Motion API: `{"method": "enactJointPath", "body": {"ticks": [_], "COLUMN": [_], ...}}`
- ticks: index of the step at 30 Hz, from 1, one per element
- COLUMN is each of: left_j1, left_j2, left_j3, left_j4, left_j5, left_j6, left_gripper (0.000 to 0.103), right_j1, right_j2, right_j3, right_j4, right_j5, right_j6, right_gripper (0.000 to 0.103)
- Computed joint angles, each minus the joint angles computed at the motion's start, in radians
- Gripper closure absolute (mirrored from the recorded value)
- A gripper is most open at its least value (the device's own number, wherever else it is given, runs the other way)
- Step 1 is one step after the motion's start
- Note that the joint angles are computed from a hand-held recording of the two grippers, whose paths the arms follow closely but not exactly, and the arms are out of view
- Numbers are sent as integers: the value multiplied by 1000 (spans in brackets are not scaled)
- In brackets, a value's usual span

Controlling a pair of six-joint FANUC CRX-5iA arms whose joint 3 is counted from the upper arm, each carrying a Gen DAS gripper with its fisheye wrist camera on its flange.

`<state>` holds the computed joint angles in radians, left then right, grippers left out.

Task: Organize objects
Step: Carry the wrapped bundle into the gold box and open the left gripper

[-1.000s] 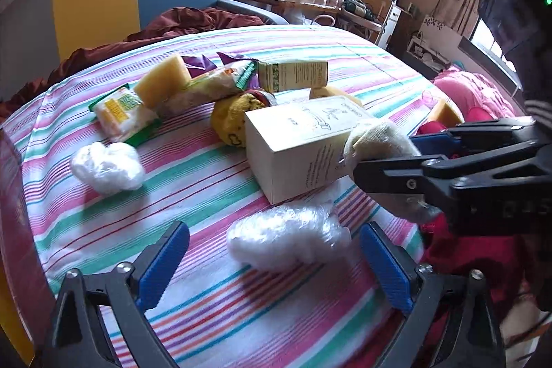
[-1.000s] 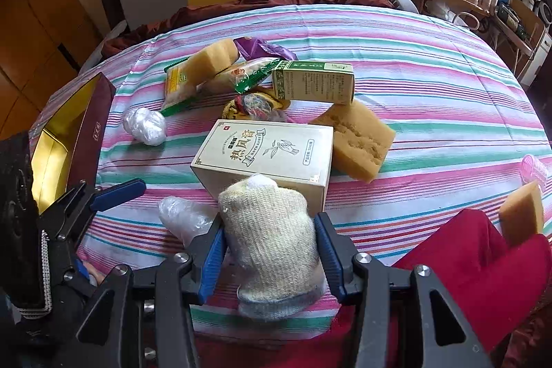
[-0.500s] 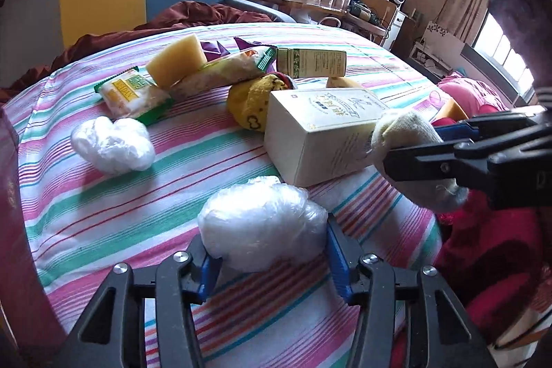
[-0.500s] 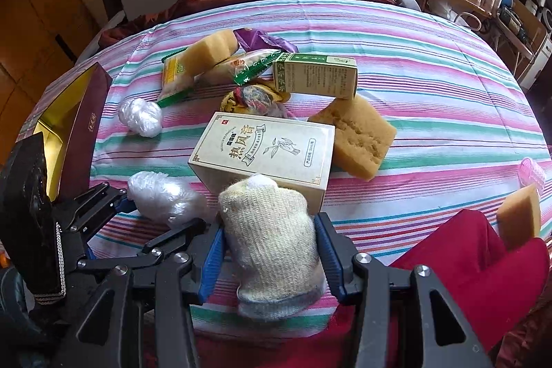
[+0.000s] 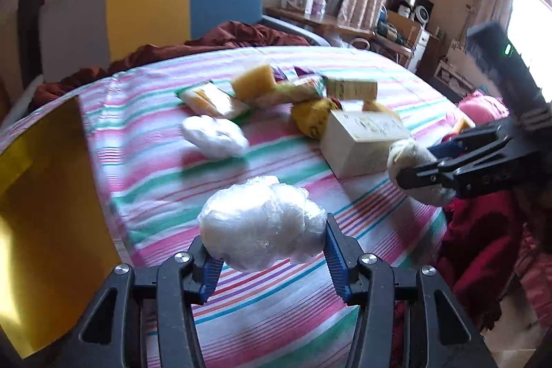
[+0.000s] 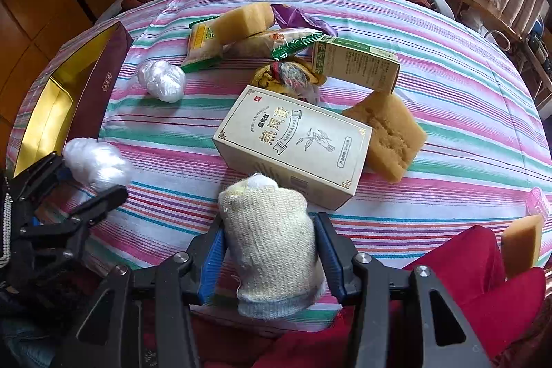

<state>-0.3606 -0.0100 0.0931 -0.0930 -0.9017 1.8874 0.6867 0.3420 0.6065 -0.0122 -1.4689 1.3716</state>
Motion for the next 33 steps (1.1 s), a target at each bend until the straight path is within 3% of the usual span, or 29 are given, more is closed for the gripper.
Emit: {"method": "enactJointPath", "body": {"ticks": [5, 11, 18, 26, 30, 33], "left_j1": [34, 103, 173, 181, 232, 220], "left_j2": [-101, -235, -330, -352, -359, -372], "left_j3": [-19, -48, -107, -155, -173, -184], "left_j4": [-94, -268, -377, -405, -372, -381], "left_j5": [-50, -227, -403, -454, -433, -427], "left_j6": [94, 233, 279, 295, 276, 279], "left_gripper": [51, 50, 50, 49, 45, 43], "right_j1": [5, 15, 21, 37, 40, 45], "right_j2": [-4, -11, -17, 3, 20, 36], "right_j3": [-9, -25, -37, -22, -2, 14], "right_j4": [17, 41, 57, 96, 101, 105], "right_j5": [8, 18, 23, -3, -28, -53], "right_j6": [-8, -13, -23, -25, -14, 3], "right_gripper": [53, 53, 53, 53, 53, 53]}}
